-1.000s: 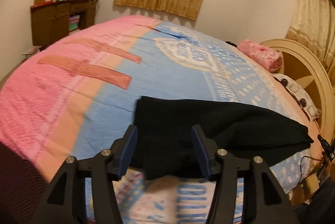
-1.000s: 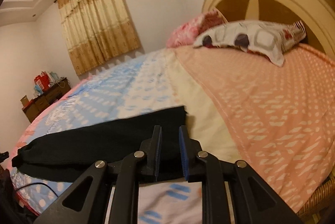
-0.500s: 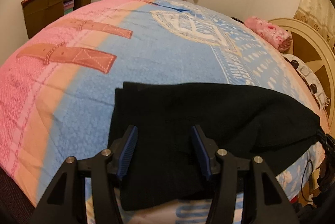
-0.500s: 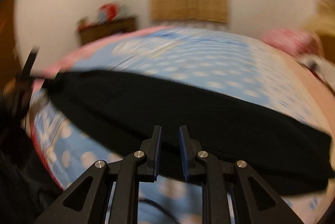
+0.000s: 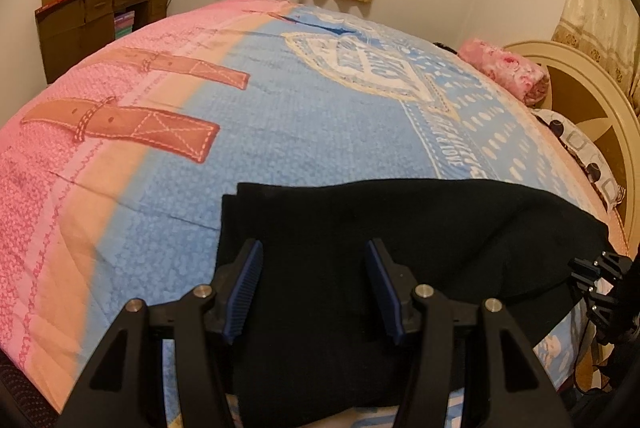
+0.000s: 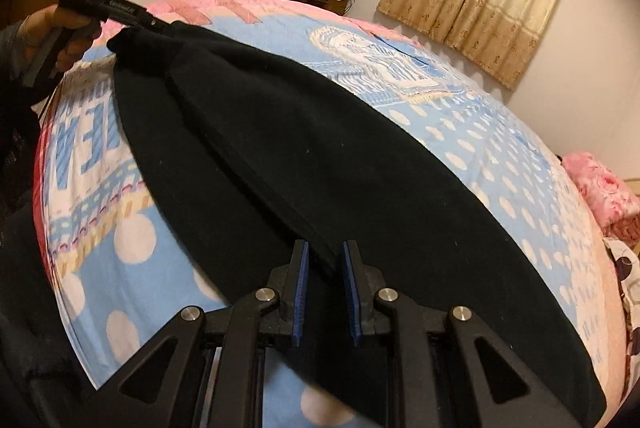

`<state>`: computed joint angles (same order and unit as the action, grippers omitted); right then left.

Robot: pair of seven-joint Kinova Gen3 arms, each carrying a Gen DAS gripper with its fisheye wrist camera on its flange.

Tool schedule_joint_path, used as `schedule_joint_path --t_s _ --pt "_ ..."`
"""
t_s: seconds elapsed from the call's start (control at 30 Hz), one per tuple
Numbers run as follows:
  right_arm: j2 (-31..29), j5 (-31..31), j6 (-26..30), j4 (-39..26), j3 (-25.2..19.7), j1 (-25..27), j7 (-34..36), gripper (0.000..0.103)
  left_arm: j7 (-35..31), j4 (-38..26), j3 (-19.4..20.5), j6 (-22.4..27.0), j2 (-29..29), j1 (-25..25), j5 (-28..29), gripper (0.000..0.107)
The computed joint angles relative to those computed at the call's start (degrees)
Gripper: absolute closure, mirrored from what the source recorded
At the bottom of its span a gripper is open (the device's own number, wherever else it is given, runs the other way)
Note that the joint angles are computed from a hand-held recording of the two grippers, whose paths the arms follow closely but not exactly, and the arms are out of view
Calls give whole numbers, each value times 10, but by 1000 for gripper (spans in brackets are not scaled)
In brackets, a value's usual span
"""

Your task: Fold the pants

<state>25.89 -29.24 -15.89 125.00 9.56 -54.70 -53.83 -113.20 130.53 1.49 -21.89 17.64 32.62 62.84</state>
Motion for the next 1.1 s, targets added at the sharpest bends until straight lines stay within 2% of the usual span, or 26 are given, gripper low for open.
schedule_joint_path --t_s 0.13,0.27,0.33,0.43,0.53,0.67,0.7,0.8,0.9,0.93,1.0,1.1 --pt "1 14 -1 -3 -15 18 -9 85 -9 -1 -1 -2 0 2 10 51" --pt "-6 49 17 -8 -49 60 -40 99 -4 -1 2 -9 2 -1 7 51" --pt "-5 67 22 -14 -61 77 -54 100 -22 -6 -2 -9 3 3 26 51" --pt "-18 127 31 -10 -130 149 -108 100 -79 -17 -9 -17 9 11 84 51" --pt "-38 176 35 5 -170 189 -148 100 -83 -20 6 -14 12 -14 86 51" --pt "-55 181 36 22 -133 147 -149 100 -91 -26 12 -10 19 -28 88 48" --pt "-54 186 36 24 -136 149 -152 100 -92 -27 12 -9 21 -30 88 46" --pt "-48 246 41 25 -189 211 -203 100 -70 -23 14 -2 22 -40 65 44" --pt "-51 316 20 37 -256 285 -273 100 -56 -21 8 1 21 -36 50 44" --pt "-51 333 21 38 -264 296 -287 100 -55 -21 5 2 21 -34 50 44" --pt "-34 338 47 24 -255 285 -287 100 -53 -20 1 4 19 -31 50 44" --pt "-22 291 42 23 -193 211 -231 100 -57 -8 10 -16 -1 -19 71 44"
